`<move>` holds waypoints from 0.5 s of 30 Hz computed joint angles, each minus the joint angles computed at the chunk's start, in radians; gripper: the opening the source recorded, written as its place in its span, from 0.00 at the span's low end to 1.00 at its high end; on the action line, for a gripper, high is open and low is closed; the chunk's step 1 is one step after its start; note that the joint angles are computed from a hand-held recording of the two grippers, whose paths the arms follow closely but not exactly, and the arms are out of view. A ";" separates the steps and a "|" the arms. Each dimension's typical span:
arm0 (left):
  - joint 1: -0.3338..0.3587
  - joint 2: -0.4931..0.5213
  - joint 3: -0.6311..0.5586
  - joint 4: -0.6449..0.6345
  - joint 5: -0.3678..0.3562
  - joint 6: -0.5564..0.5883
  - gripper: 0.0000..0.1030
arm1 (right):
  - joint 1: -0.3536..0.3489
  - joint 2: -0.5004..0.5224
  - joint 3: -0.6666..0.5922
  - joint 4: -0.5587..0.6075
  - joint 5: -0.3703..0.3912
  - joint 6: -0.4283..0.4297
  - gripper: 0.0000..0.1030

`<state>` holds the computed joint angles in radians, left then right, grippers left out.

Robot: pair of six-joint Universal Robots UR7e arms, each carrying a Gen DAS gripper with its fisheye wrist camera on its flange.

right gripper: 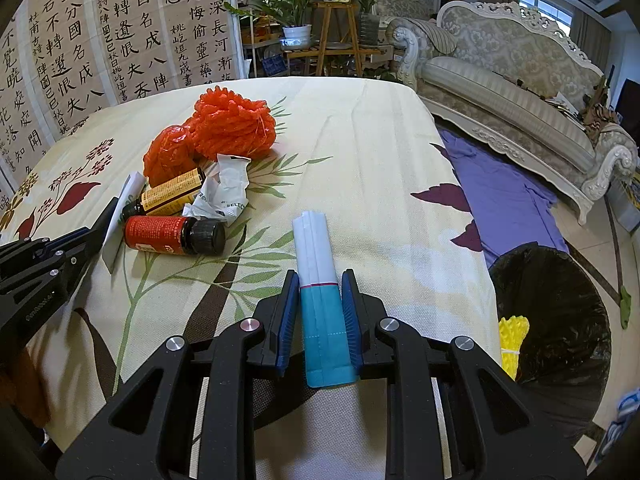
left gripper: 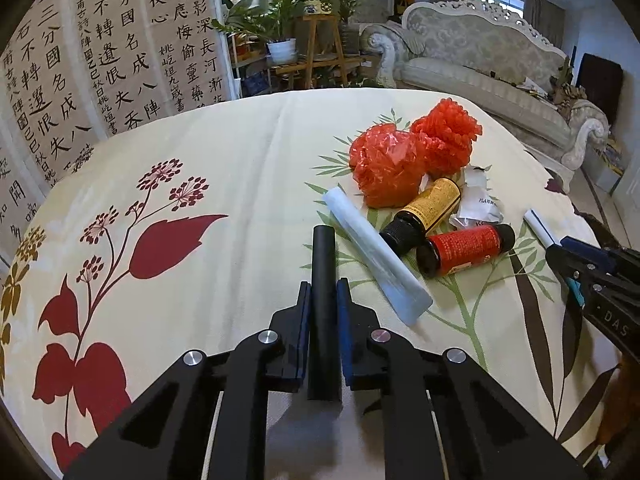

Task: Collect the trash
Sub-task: 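Carry the black tube and teal tube over the bin and open both grippers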

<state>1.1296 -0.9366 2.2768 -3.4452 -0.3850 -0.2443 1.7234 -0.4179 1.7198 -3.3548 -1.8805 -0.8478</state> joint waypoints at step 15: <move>-0.032 -0.012 0.065 -0.219 -0.037 0.038 0.13 | -0.012 -0.023 0.043 -0.052 0.021 0.019 0.17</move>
<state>1.0981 -0.9489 2.3416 -3.6645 -0.4224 -0.2060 1.7110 -0.4411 1.7628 -3.4066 -1.8596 -0.8285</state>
